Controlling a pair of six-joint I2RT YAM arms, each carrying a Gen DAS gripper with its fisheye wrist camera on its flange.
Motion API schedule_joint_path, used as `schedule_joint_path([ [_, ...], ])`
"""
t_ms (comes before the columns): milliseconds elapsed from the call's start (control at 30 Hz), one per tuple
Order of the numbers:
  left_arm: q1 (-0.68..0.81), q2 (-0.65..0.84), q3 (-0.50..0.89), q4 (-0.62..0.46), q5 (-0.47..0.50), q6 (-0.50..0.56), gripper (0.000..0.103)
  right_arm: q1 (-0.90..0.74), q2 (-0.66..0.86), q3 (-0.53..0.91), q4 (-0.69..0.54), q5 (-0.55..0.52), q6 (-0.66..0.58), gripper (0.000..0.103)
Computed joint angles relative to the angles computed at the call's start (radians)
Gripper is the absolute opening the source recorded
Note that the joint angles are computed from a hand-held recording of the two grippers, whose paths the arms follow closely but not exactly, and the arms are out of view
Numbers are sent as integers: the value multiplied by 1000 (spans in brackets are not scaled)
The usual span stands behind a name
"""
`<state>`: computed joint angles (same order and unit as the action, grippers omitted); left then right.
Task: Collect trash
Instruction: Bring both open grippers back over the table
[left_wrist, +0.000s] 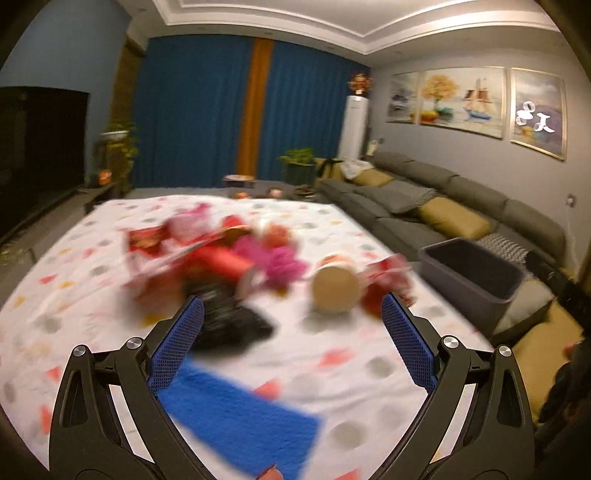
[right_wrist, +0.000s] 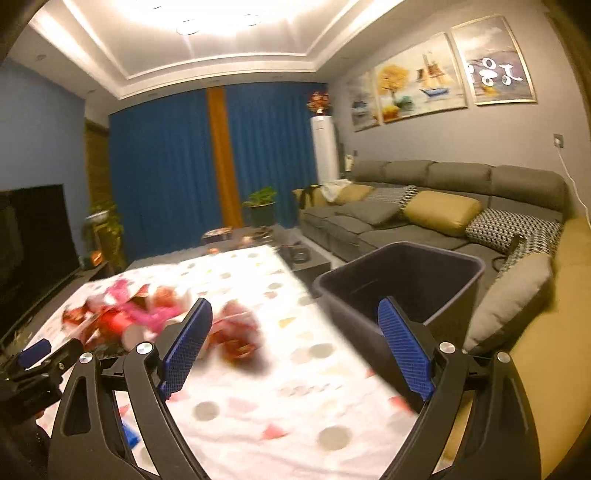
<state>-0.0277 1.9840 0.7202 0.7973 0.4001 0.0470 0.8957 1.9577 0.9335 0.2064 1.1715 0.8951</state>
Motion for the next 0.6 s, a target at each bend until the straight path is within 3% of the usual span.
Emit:
schedule_joint_path([
  [333, 170, 98, 49, -72, 89, 81, 95, 62, 153, 185, -9, -66, -52, 88],
  [600, 166, 155, 178, -264, 72, 150, 92, 66, 171, 216, -17, -77, -68, 88],
])
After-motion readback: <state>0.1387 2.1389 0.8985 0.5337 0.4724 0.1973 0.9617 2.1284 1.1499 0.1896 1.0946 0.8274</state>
